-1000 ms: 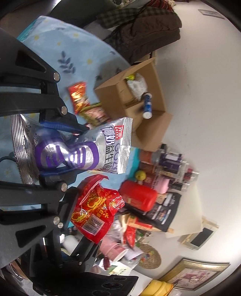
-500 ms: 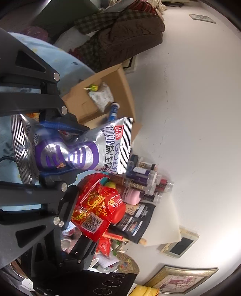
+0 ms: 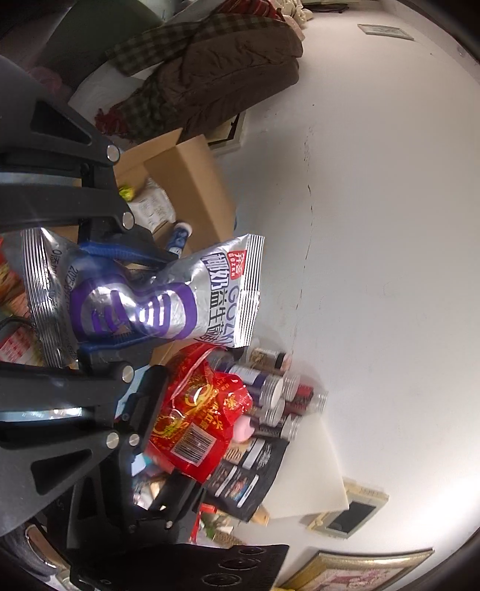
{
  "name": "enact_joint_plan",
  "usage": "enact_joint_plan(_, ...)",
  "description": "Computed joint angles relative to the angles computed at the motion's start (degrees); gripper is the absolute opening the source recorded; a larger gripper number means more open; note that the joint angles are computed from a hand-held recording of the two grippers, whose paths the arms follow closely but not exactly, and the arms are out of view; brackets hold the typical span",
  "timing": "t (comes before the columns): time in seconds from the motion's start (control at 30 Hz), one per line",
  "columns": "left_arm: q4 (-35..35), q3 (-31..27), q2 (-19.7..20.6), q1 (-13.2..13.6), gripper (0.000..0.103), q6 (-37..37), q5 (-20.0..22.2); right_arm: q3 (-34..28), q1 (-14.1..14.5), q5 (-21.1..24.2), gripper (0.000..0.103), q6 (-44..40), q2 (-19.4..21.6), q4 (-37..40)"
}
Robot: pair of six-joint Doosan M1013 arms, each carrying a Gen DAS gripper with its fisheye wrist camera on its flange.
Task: Organize snacks
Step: 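Lift the GOZ bag and red-gold candy bag over the cardboard box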
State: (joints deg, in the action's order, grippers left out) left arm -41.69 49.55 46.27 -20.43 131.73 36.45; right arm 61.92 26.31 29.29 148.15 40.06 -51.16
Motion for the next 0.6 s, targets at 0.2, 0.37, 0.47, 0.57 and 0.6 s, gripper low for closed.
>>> enact_joint_plan(0.2,7.17,-9.04,4.92,0.03,0.033,-7.56,2.99,-7.34,-1.32,2.52,0.053,-8.78,4.02,6.30)
enact_joint_plan(0.37,13.30,-18.95,10.32,0.18,0.033,-14.29,7.86,-13.67,-2.34,4.78,0.053,-16.71,7.59,13.10)
enact_joint_plan(0.47,15.97,-27.42,14.78,0.36,0.033,-18.17,13.35,-17.19,-2.73,6.93,0.053,-20.66,9.68,16.07)
enact_joint_plan(0.57,19.93,-37.55,20.07,0.20,0.033,-22.67,18.94,-20.64,-2.93,9.87,0.053,-23.48,11.72,18.29)
enact_joint_plan(0.6,21.48,-42.11,22.39,0.10,0.033,-24.16,21.35,-21.32,-3.03,10.60,0.053,-24.14,12.19,18.72)
